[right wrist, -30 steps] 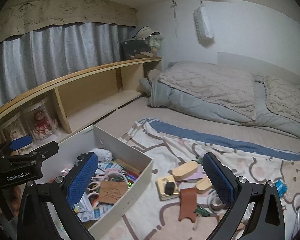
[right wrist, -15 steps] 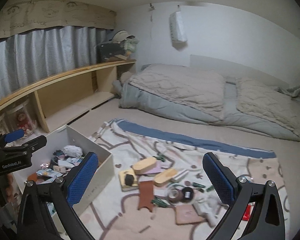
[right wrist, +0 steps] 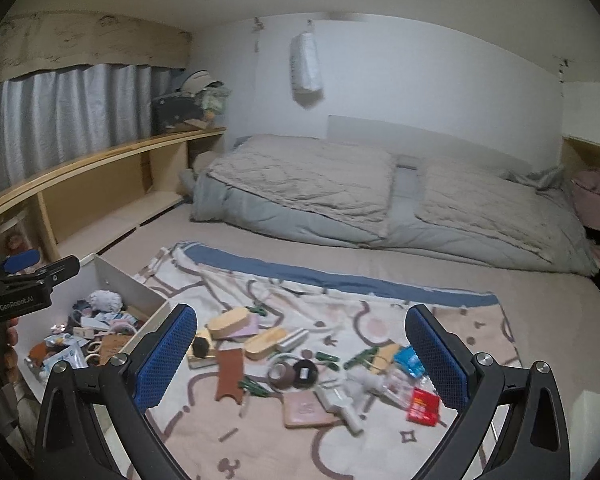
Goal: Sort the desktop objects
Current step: 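Withdraw both tools from the box and move back over the pile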
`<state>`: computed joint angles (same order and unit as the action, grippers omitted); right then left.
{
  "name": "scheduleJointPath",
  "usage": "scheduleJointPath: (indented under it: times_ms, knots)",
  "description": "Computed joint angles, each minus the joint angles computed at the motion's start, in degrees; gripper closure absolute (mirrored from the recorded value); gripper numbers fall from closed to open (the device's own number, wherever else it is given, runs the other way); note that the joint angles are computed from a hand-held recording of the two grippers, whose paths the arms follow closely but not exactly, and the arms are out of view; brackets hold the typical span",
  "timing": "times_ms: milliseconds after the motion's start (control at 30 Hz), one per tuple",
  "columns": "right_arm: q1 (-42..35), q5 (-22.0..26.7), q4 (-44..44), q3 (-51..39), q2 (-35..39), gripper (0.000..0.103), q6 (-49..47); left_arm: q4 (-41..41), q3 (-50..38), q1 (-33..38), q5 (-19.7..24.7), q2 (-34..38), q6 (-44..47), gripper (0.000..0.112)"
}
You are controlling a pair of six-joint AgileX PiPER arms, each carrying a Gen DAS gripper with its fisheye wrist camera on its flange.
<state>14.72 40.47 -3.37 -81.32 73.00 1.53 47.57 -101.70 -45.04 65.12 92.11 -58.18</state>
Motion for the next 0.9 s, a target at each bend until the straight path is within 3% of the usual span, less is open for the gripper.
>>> scheduleJointPath:
  times_ms: [433, 900]
  knots:
    - [-9.37, -0.17, 5.01, 2.95, -3.00, 0.000, -5.67, -5.04, -7.38, -0.34, -1.86, 5.68, 3.67, 0.010]
    - [-18.24, 0.79, 12.17, 2.29, 1.99, 0.000, -13.67, -6.87, -13.64, 0.04, -3.52, 11.76, 4.78, 0.010]
